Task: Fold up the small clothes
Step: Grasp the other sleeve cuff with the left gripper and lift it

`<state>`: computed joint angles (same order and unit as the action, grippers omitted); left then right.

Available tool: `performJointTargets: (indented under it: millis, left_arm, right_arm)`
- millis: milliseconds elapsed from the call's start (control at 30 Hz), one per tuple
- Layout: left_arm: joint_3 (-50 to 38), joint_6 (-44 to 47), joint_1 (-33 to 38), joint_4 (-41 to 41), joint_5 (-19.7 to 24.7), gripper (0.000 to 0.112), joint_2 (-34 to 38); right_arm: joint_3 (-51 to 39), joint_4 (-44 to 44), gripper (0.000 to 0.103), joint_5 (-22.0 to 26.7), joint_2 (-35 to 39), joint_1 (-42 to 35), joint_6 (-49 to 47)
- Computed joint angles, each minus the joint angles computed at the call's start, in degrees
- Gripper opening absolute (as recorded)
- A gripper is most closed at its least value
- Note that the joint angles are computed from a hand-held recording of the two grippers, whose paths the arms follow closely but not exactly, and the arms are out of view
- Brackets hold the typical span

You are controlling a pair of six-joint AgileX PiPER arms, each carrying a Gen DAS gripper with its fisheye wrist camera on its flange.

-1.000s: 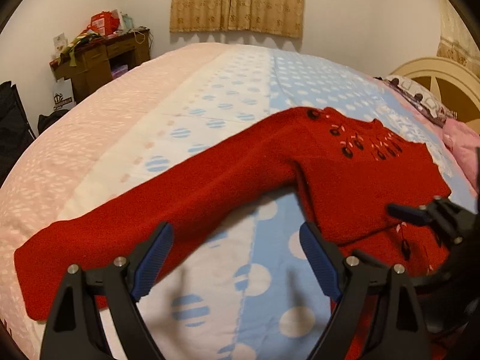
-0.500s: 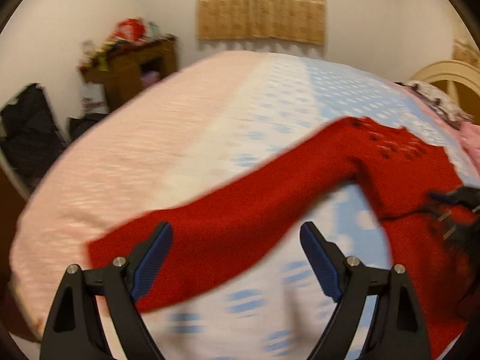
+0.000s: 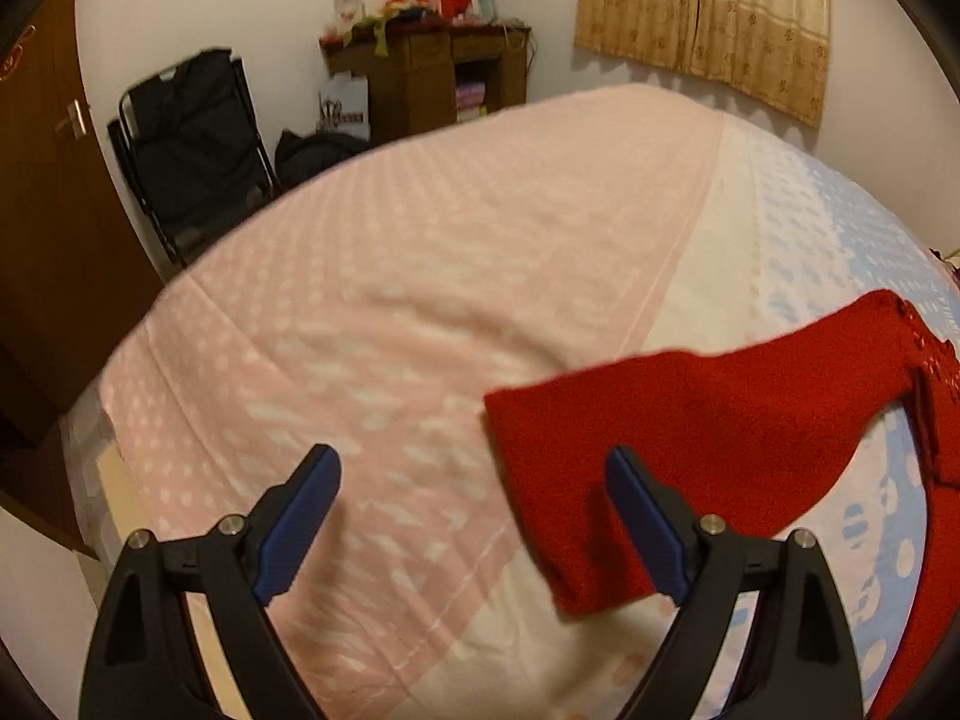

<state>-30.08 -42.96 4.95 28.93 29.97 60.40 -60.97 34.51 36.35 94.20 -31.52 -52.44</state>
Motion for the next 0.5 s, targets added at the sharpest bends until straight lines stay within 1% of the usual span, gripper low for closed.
performJointTargets:
  millis: [67,200,267,333,367,500]
  left_arm:
    - [0.49,1.13,-0.31,-2.2,-0.53,0.092,0.97]
    - [1.89,-6.26,-3.04,3.21,-0.02,0.092,0.6]
    - [2.41,-5.88,-1.48,2.79,-0.27,0.092,-0.16]
    - [2.84,-1.35,2.15,-1.53,-1.84,0.092,-0.84]
    - [3.12,2.04,4.41,-5.1,-2.83,0.092,-1.38]
    - [3.61,14.08,9.22,-17.09,-5.02,0.091,-2.19]
  right_arm:
    - [1.2,3.56,0.052,1.57,-1.6,-2.25,-3.28]
    - [4.62,10.27,0.052,5.13,-6.23,-5.62,-9.45]
    - [6.8,11.75,0.052,6.2,-9.17,-5.68,-11.73]
    - [10.84,12.73,0.052,7.58,-14.25,-5.74,-15.18]
    - [12.21,13.04,0.052,7.88,-15.82,-5.8,-16.43]
    - [17.67,13.78,0.053,7.16,-21.59,-3.48,-20.44]
